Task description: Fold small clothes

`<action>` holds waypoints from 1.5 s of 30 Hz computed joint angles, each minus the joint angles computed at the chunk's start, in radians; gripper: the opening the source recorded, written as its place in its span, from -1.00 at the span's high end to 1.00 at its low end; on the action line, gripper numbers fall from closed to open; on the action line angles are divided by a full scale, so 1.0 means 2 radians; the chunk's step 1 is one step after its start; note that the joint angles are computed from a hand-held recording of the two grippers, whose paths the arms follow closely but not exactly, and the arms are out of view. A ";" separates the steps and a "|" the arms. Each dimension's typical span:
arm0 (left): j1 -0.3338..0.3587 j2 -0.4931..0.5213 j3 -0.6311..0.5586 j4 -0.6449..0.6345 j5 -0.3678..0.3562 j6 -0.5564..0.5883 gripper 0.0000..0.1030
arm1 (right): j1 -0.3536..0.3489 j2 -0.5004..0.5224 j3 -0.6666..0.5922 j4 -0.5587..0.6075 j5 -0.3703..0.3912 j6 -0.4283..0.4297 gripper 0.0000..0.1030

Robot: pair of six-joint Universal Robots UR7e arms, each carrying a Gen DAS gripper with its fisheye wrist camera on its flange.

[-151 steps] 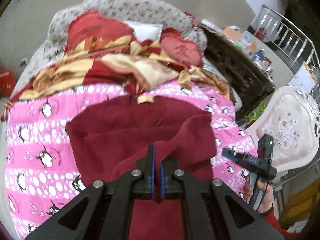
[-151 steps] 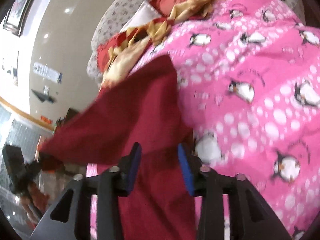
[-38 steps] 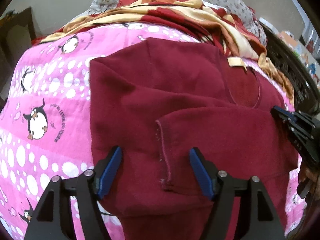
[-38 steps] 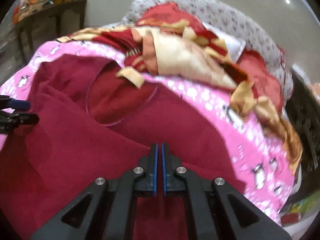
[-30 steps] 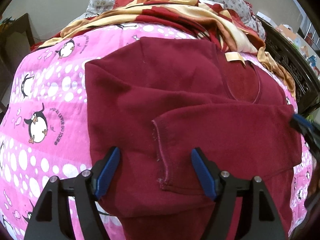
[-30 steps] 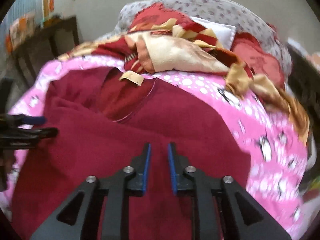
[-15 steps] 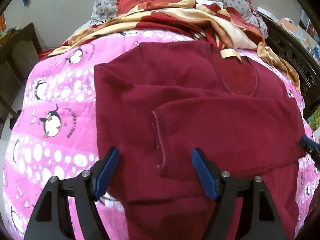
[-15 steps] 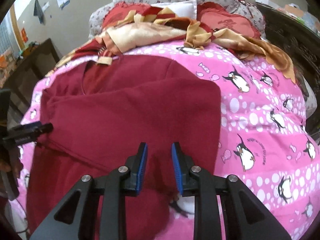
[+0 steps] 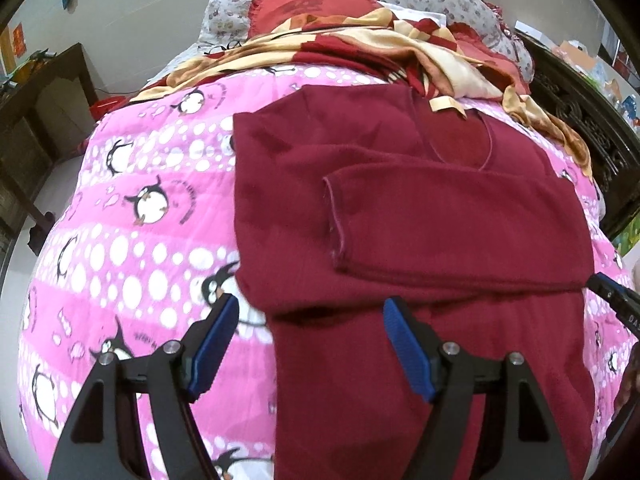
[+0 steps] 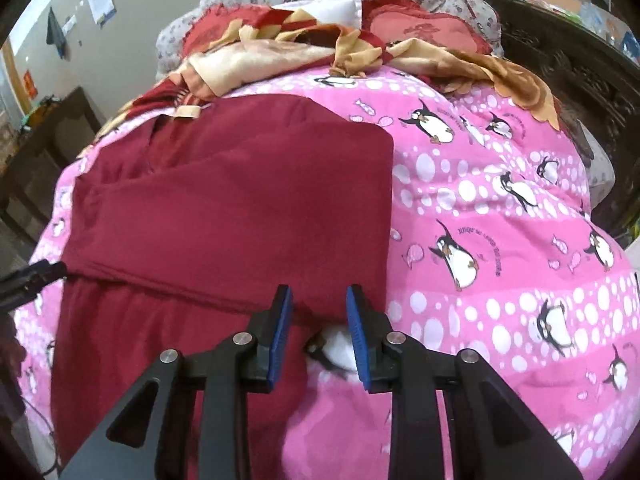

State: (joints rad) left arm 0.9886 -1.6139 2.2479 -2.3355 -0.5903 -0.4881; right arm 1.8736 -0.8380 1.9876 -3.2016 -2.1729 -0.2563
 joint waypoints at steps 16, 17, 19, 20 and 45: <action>-0.032 -0.072 0.044 0.097 -0.007 -0.078 -0.52 | -0.026 -0.033 0.041 0.013 0.030 0.090 0.09; -0.034 -0.075 0.047 0.105 -0.007 -0.082 -0.52 | -0.026 -0.032 0.039 0.017 0.029 0.087 0.09; -0.038 -0.078 0.050 0.119 -0.002 -0.091 -0.52 | -0.028 -0.029 0.034 0.027 0.032 0.092 0.09; -0.041 -0.080 0.052 0.126 0.000 -0.097 -0.52 | -0.030 -0.028 0.032 0.027 0.038 0.095 0.09; -0.115 -0.232 0.084 0.301 -0.089 -0.203 -0.52 | -0.022 -0.179 0.128 0.092 0.089 0.060 0.27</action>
